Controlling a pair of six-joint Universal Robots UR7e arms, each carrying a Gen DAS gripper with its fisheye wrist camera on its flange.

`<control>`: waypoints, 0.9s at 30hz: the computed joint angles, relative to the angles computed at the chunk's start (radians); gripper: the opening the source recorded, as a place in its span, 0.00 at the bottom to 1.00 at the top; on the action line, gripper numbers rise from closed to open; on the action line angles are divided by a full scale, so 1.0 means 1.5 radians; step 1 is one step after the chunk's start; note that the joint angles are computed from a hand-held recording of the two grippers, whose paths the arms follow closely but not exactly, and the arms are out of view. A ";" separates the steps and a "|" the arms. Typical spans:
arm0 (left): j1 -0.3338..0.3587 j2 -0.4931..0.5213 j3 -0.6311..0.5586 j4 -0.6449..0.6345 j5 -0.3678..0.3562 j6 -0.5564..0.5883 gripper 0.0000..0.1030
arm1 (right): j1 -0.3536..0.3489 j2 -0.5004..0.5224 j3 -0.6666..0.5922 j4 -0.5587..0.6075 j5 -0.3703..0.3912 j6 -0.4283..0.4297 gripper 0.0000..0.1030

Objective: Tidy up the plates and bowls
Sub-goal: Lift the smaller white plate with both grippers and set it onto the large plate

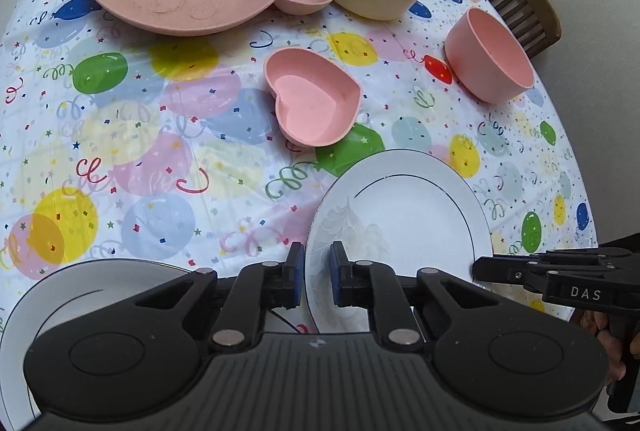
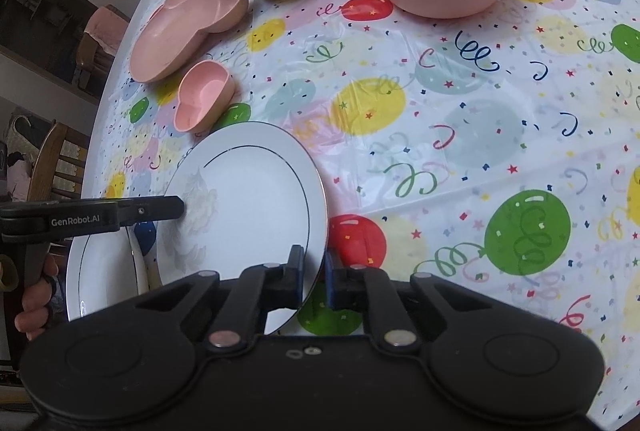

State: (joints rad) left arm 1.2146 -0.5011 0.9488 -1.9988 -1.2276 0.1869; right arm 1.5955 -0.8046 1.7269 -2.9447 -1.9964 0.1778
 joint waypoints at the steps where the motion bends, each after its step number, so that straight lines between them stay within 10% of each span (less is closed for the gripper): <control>1: -0.001 -0.002 0.003 -0.002 -0.003 -0.001 0.12 | 0.000 -0.001 0.000 0.000 -0.002 -0.001 0.09; 27: -0.006 -0.128 0.121 -0.060 -0.004 -0.045 0.12 | 0.059 -0.013 -0.038 0.055 -0.018 -0.010 0.07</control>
State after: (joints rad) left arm 1.2060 -0.6931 1.1298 -2.0887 -1.2336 0.1200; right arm 1.6843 -0.8244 1.6700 -2.8625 -2.0232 0.1630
